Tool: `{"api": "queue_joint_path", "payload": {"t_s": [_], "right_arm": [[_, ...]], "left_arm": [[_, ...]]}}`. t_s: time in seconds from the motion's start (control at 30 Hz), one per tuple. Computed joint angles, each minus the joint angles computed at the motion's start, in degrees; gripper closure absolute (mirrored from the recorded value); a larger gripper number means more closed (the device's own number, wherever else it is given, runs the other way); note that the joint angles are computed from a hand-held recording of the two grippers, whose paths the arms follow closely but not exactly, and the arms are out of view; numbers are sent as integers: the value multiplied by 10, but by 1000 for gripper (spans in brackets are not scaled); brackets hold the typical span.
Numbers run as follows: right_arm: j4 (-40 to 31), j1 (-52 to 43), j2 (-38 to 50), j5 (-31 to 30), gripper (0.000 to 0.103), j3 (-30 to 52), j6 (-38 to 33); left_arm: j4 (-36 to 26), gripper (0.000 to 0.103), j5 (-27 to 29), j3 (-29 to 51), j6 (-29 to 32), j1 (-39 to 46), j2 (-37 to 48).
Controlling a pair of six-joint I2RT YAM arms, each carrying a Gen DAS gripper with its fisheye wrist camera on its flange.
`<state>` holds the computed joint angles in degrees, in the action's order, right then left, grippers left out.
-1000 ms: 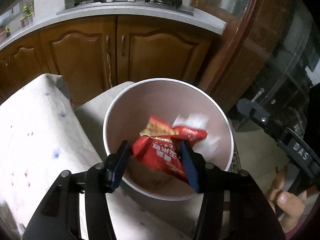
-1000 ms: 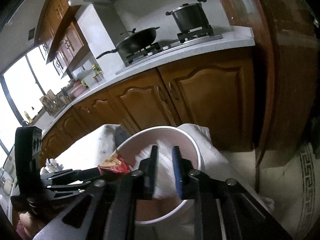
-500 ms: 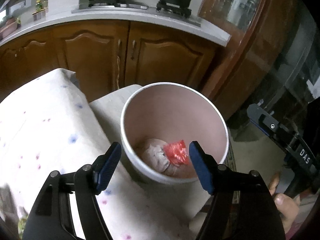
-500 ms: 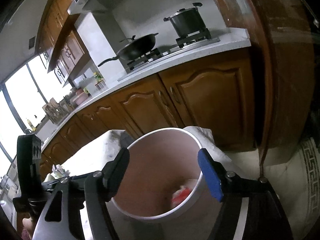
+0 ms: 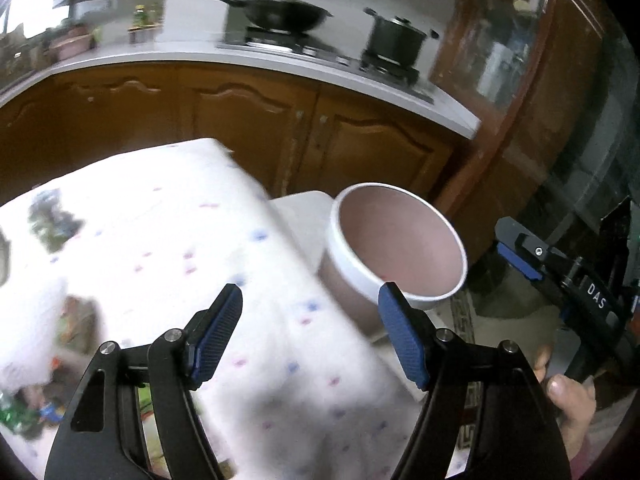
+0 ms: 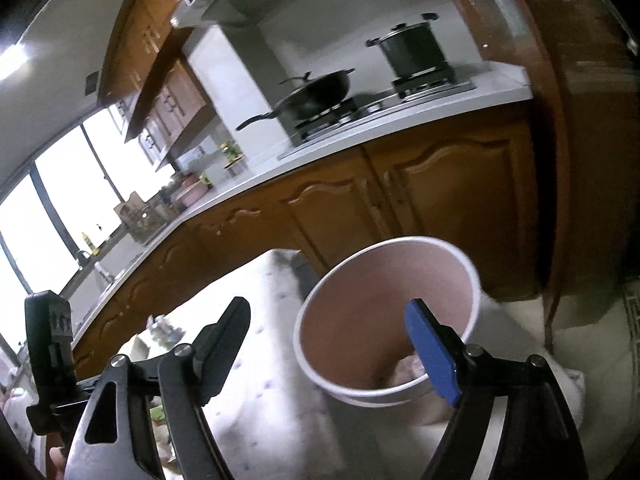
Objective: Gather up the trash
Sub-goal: 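Move both tools back over the table toward the white foam block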
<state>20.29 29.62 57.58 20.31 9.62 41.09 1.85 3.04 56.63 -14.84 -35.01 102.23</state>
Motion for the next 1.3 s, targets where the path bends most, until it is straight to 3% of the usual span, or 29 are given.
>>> {"api": "queue_joint_path", "payload": {"t_s": [0.3,0.6,0.97,1.3], "right_arm": [[50,127,126,54,18,73,24],[74,184,248,47,18,168,10],[69,211,380,2,18,304,-23],[29,202,445,-43,18,403,-57]], "left_arm": [[35,31,24,-144,4,94,-131],[36,30,70,-224,34,211,-214],[25,30,117,-236,77,349,-224],[9,30,152,-179,119,448,-153]]}}
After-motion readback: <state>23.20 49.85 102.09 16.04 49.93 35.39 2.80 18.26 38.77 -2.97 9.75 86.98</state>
